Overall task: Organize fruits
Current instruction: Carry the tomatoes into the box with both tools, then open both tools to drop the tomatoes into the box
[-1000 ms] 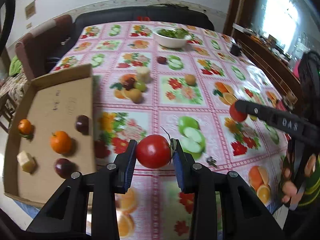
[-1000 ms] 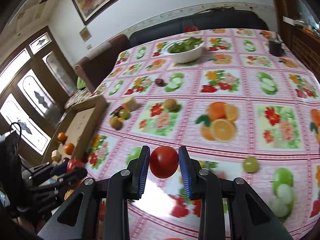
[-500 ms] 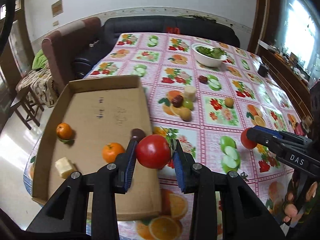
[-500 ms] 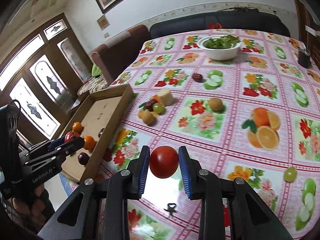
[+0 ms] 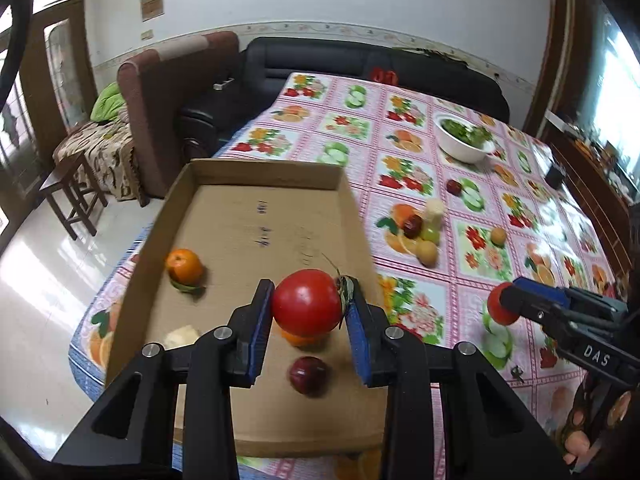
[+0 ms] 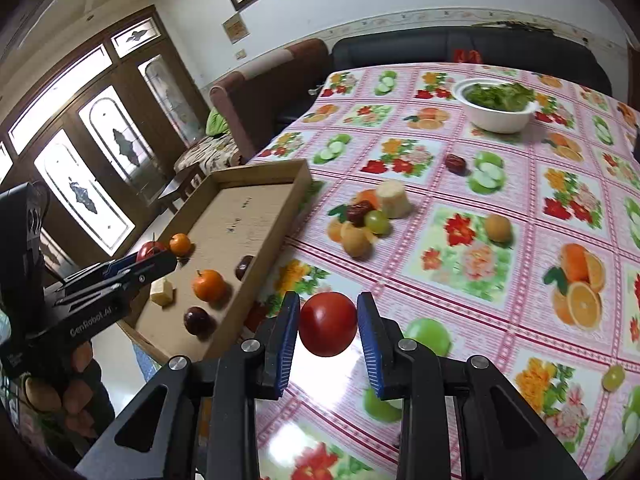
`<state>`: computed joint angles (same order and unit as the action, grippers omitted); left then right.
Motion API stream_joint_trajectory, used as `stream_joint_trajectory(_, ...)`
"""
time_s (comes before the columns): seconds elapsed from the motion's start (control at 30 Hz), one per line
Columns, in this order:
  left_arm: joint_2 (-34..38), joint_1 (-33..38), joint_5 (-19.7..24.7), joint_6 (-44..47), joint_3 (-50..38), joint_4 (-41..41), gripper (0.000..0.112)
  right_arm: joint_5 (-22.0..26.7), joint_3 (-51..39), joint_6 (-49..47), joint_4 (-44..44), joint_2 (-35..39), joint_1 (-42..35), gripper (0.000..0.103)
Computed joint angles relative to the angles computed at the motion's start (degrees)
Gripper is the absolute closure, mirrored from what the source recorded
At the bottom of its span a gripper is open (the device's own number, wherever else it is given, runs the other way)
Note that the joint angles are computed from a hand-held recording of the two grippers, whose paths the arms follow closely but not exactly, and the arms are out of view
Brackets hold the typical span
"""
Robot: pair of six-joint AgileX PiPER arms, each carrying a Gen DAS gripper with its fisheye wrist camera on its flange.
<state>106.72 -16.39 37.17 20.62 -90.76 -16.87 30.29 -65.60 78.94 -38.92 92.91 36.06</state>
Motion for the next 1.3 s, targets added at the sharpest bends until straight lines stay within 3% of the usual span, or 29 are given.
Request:
stream_joint_trajectory(0.4, 4.9, 5.3, 3.9, -1.3, -7.5, -1.8, 0.08, 0.0, -12.5, -13.0, 9.1, 8.8, -0.8, 0.073)
stream_joint_trajectory(1.0, 8.9, 5.6, 6.5, -3.7, -12.4, -1.1, 0.079, 2.3, -26.4, -26.9, 19.6, 17.7, -3.5, 0.073)
stream_joint_trajectory(1.17, 11.0, 5.0, 8.0, -6.1, -15.3, 0.6, 0.079, 5.6, -36.4, -33.2, 24.3, 23.9, -4.9, 0.073)
stream_joint_trajectory(1.3, 14.1, 3.5, 10.0, -10.1, -18.7, 4.9, 0.079, 12.1, -50.9, -39.7, 28.8, 33.9, -5.8, 0.073)
